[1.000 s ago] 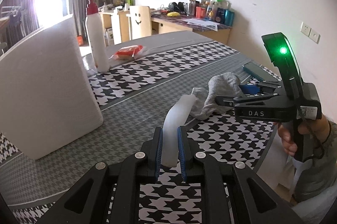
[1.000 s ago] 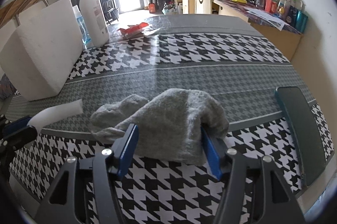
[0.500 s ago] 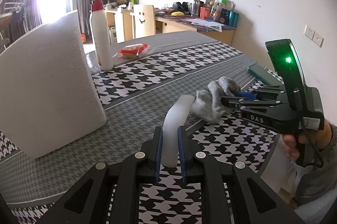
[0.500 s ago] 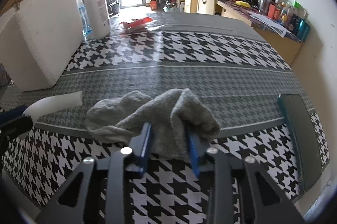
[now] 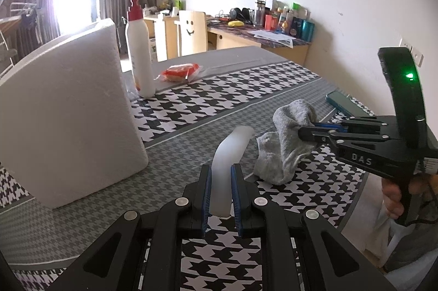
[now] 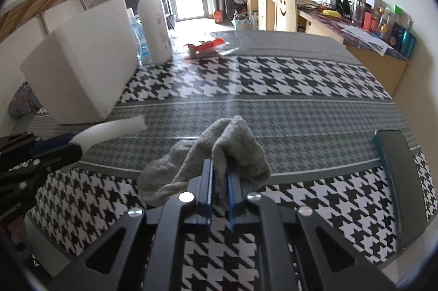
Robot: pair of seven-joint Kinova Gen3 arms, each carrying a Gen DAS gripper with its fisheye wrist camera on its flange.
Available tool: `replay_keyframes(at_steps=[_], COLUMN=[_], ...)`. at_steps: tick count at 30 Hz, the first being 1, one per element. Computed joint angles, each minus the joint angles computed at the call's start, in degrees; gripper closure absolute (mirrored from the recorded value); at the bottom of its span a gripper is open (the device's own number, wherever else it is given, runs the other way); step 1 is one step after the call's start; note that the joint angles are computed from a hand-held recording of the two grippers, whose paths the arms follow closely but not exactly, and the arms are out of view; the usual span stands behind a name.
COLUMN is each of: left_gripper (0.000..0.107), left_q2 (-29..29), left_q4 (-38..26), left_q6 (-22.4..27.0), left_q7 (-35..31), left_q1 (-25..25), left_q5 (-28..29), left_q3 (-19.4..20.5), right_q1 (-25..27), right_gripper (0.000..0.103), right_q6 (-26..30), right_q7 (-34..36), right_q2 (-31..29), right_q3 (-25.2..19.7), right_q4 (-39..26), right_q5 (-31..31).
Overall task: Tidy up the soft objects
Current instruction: 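Lift the foam roll in the left tool and sock in the right tool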
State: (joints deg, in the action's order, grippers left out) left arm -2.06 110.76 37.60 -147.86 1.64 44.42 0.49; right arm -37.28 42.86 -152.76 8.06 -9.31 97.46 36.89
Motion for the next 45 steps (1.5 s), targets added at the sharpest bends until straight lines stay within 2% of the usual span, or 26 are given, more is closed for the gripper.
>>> replay_keyframes(at_steps=[14,28,45], left_gripper=[0.092,0.092,0.092], left_q2=[-1.6,-3.7,-3.7], left_q4=[0.2,0.7,-1.4], left_q6=[-1.0,-2.3,-4.4], left_q7=[-1.4,-2.5,0.5], left_q1=[0.1,1.0,2.4], left_q5=[1.9,3.1,1.0], left_q3=[-1.1,-2.3,-2.4], right_q1=[0.2,0.0,-0.5], right_gripper=[0.091,0.091,0.091], right_q6=[-2.9,-2.8,-1.9], right_q7=[-3.8,-6.9,-8.5], right_q2=[-3.4,-4.2,-4.5], right_q3=[-1.8,-3.2,-3.8], right_q4=[1.2,0.6,-1.2], right_q5=[4.0,8.1,11.7])
